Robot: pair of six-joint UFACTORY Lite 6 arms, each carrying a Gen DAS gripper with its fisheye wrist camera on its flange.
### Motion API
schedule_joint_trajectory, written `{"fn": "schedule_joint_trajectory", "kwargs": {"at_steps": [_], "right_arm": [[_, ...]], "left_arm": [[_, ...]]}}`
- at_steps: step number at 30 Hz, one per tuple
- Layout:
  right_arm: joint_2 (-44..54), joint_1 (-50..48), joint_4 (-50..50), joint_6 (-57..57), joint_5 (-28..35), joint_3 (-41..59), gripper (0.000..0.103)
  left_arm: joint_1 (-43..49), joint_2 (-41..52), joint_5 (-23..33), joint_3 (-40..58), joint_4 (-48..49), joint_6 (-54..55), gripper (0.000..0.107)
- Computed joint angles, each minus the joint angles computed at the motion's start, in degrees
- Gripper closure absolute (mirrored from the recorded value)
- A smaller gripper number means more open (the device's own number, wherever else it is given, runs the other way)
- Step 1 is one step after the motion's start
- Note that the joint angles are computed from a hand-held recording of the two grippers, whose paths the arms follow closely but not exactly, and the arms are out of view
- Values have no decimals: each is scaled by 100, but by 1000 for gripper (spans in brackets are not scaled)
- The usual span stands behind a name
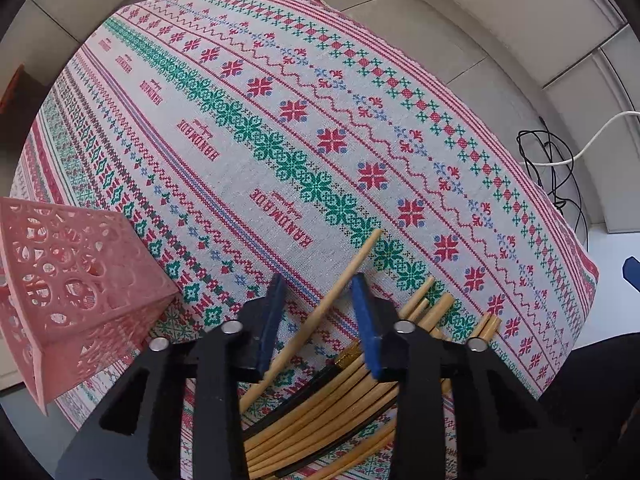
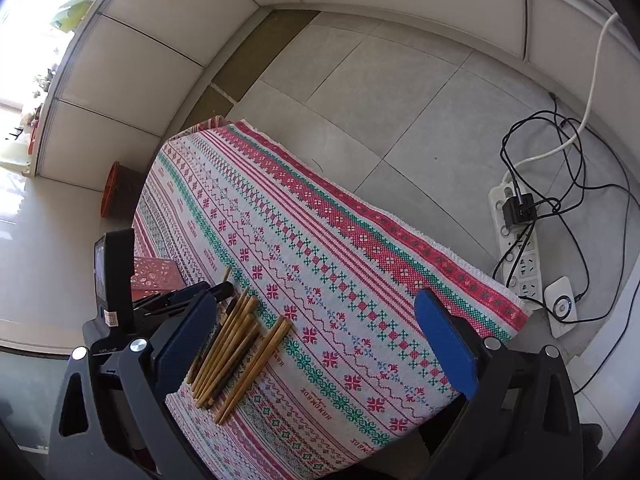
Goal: Organize utensils
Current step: 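Grasp a wooden chopstick with the left tool while the right tool grasps another, then carry both chopsticks upright to the pink basket and open both tools to drop them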
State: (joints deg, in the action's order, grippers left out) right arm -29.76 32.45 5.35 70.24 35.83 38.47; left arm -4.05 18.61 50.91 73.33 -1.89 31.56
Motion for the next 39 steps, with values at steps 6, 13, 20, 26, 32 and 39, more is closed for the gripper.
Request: {"fn": "schedule_joint_trajectory", "kwargs": {"at_steps": [6,13,20,26,32,39], "right_arm": [[773,317,-86,309,200,367,10],[2112,726,877,-25,-221,908,43],[3408,1334,1036,578,-453,1805,71],[3992,1424,488,1325,101,2516,81],[4781,1461,104,1775,832,3557,87],[4204,1601,-267,2285,-29,2890,96]], "left_arm": [[619,-761,-178,-649,-403,903,94],[2488,-2979,211,-1724,-1913,3401,97],[5440,-3527,2389,-786,-3437,5298,100],[6726,-3076,3461,39,-4167,5764,102],[7372,-2668,4188,625,-4534,5887,102],[7658,-2336,4619,1055,-4675,5649,102]]}}
